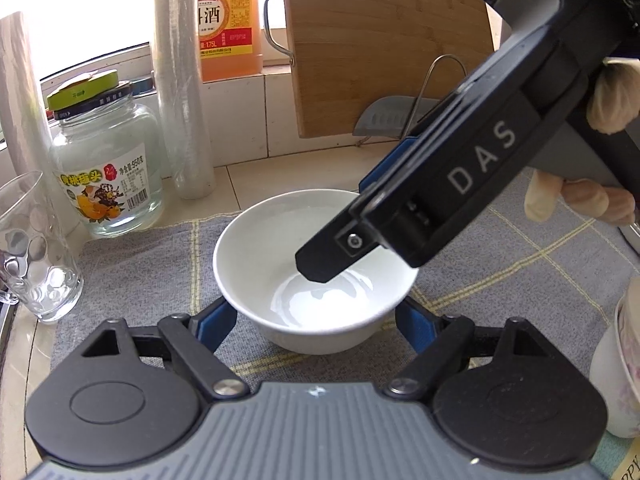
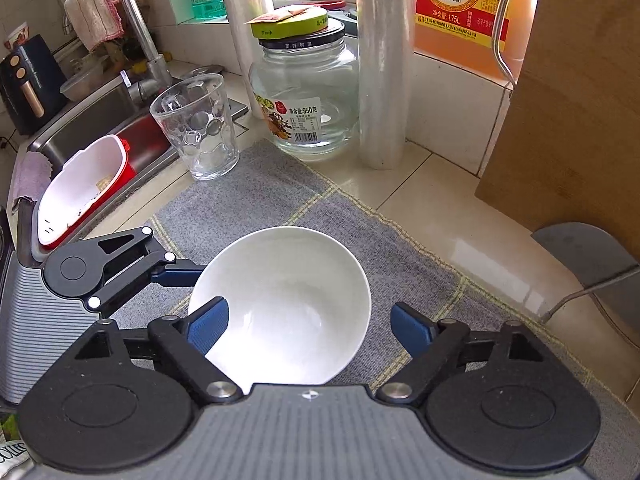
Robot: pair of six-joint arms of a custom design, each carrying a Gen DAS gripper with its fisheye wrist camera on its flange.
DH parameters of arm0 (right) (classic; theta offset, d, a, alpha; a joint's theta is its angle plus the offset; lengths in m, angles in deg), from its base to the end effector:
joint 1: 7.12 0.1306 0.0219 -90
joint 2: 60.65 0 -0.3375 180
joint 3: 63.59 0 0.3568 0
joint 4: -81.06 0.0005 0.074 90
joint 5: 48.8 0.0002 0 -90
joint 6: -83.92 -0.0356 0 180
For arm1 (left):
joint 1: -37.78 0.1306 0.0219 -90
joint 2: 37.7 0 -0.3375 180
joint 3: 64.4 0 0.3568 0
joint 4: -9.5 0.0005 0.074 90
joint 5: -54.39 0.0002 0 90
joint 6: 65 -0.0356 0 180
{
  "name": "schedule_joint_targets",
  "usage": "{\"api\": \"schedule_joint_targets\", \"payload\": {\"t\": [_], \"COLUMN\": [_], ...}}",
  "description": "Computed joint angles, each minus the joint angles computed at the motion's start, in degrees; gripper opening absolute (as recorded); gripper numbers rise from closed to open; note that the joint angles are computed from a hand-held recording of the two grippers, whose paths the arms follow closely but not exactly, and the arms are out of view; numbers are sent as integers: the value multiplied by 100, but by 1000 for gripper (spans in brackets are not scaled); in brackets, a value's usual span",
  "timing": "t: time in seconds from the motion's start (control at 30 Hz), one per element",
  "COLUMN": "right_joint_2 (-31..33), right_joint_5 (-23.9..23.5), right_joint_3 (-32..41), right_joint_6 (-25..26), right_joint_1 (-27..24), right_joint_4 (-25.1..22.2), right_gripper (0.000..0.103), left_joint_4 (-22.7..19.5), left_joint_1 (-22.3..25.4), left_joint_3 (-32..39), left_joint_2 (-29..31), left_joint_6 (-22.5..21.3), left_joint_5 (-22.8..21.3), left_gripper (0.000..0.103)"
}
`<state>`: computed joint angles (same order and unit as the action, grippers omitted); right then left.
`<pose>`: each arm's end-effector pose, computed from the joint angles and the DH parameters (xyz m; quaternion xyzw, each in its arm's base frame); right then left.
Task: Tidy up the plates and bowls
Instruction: 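Move the right tool to the white bowl by the glass jar and grip its rim, then lift the white bowl with the right tool and carry it toward the nested bowls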
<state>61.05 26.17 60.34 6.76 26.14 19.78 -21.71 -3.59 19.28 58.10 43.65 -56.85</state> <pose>0.5064 0.3426 0.3386 -0.4062 0.8655 0.1709 0.2380 0.3704 -0.3097 0.3178 0.1062 0.8992 -0.0482 0.4218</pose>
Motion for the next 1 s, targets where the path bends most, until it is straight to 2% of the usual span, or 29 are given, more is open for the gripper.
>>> {"api": "schedule_joint_targets", "payload": {"t": [0.37,0.67,1.0], "right_joint_2": [340,210,-435], "right_joint_5": [-231,-239,-321], "right_joint_3": [389,255,-410], "right_joint_6": [-2,-75,-152], "right_joint_1": [-15,-10,-19], "right_joint_4": [-189,-86,184], "right_gripper": [75,75,75], "left_joint_4": [-58,-224,-643], "left_joint_1": [44,28,-110], "left_joint_3": [65,197,394], "left_joint_2": [31,62,-99], "left_joint_6": [-65,-94,-74], "left_joint_5": [79,77,128], "left_gripper": [86,86,86]}}
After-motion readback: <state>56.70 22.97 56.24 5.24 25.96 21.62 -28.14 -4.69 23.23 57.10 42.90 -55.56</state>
